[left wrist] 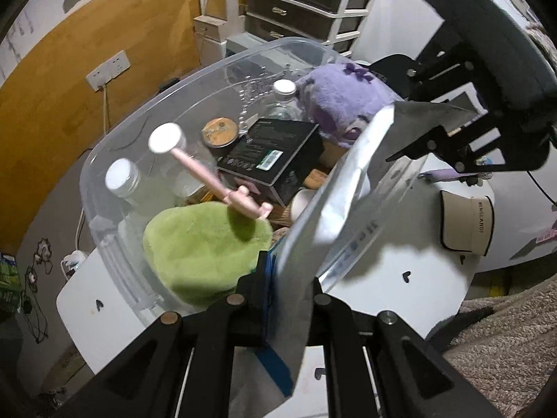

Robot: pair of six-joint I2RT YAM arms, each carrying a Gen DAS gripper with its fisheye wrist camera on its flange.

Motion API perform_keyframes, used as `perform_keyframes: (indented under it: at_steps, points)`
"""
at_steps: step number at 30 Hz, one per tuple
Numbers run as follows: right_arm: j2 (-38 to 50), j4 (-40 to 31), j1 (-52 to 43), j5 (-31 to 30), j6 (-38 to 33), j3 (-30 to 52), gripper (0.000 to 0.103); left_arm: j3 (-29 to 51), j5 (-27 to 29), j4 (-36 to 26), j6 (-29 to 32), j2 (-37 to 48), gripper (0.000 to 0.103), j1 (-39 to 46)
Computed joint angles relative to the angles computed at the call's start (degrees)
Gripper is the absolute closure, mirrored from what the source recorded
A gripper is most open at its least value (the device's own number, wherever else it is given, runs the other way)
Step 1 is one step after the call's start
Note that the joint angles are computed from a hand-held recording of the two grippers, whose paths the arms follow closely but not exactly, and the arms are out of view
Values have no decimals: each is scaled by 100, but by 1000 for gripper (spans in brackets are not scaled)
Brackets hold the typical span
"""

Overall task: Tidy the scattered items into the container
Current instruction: 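Lower the held wipes bag into the clear box with both grippers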

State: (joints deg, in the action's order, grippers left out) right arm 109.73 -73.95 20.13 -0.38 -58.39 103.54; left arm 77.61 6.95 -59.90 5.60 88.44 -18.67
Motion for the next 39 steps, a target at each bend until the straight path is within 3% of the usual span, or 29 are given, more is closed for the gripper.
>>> perform_keyframes:
  at_steps: [6,16,31,37,38,39]
  points:
    - [200,-13,-143,97,102,94,93,120,43,146,-46,213,94,-69]
    - [-3,353,-72,-231,361,-590,93,-208,342,280,76,208,94,237]
    - [304,508,-80,-338,686,-638,93,-379,235,618,122,505,94,244]
    - [-231,939,-23,-217,416,-1204,92,-597,375,684,187,186,93,268]
    - [-395,1050,-32,-225,339,-1357,90,-672,402,704,197,88,90,258]
    - [-563,1164,-43,-237,263,-1510,74,-745,430,723,208,-11,82,247]
